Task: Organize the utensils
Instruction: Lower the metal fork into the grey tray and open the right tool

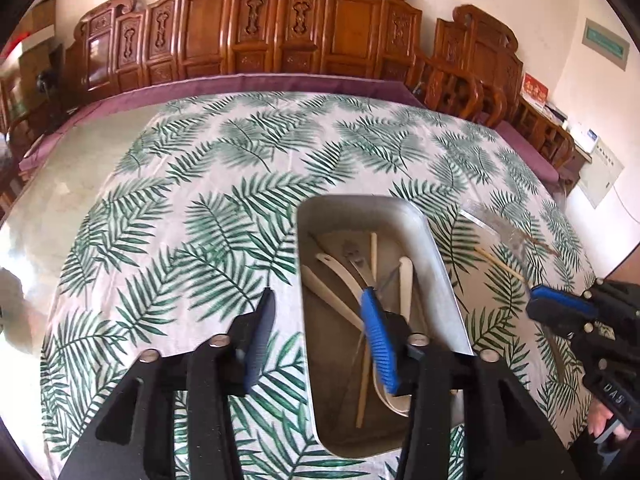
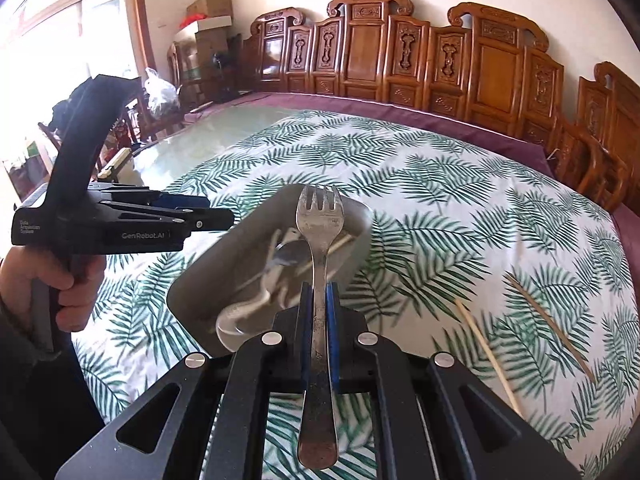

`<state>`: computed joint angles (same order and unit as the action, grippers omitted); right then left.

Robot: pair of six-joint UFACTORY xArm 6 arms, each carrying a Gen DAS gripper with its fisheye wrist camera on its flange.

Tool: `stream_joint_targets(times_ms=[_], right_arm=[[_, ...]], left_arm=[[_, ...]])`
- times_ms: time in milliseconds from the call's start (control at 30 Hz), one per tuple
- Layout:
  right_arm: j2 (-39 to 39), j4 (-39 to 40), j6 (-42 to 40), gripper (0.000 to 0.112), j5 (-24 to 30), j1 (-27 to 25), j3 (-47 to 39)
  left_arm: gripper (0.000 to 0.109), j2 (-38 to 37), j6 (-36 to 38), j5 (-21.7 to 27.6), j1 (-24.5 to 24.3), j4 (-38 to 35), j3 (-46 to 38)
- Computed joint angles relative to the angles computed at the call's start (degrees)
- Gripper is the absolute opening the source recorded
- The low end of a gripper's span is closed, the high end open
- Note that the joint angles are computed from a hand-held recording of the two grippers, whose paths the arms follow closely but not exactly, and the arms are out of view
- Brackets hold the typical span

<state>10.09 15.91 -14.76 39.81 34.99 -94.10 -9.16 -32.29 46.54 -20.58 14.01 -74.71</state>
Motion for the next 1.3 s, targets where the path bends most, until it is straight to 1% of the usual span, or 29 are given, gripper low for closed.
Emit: stream_joint_targets(times_ms=[67,100,133,200,233,267,333,400,467,633,733,833,1067,1167,1300], right_arm=[[1.4,0.0,0.4,0.008,0.5,0.6,-1.7],[2.1,0.0,0.6,0.008,0.7,0.8,-2.6],[2.7,0.1,0.9,0.008,0.9,1.0,-3.4],[3.9,0.4,1.4,0.008,1.3,1.4,-4.8],[4.5,0.3,1.7,0.008,1.5,1.6,-5.6],[5.3,0.0,2.3,0.008,1.7,1.8,-6.6],[6.7,0.4,3.0,0.008,2.2,2.1,-8.5],[8.0,0.9,4.0,0.009,2.3,2.6,-10.3],[9.5,1.4,4.8,0.008,2.8,2.9,-12.3],[13.2,0.8,8.1,0.009,3.1,3.9,-16.6],[15.1,0.0,10.4,0.009,2.9,4.3,-18.2],[16.5,-1.7,13.2,0.009,2.9,4.4,-18.9],[19.3,-2.4,16.2,0.009,5.0,4.1,-20.8],[19.9,-1.6,16.4,0.009,5.8,4.0,-21.2],[18.8,1.2,13.9,0.012,3.7,3.9,-19.5]], left_arm=[[0.055,-0.6,-0.8,-0.1,0.4,1.0,0.3],[0.058,-1.0,-1.2,-0.4,0.6,1.4,0.5],[0.063,-1.4,-1.7,-0.7,1.0,1.9,0.8],[0.066,-2.1,-2.6,-1.2,1.5,2.5,1.3],[0.069,-2.2,-2.9,-1.4,1.7,2.7,1.4],[0.075,-2.5,-3.4,-1.6,2.0,3.2,1.7],[0.080,-3.0,-4.5,-1.7,2.3,4.8,2.0],[0.081,-3.5,-5.0,-2.1,2.8,5.4,2.4],[0.086,-3.8,-5.2,-2.7,3.2,5.4,2.7],[0.093,-4.4,-6.9,-2.3,3.3,9.0,2.9],[0.094,-4.8,-8.4,-2.3,3.5,11.3,3.3],[0.094,-5.4,-8.4,-3.0,4.2,10.5,3.9],[0.094,-5.5,-8.2,-2.9,4.6,9.3,4.1],[0.094,-5.5,-8.1,-3.0,4.5,9.3,4.2],[0.094,-5.3,-8.3,-3.1,4.2,9.3,4.0]])
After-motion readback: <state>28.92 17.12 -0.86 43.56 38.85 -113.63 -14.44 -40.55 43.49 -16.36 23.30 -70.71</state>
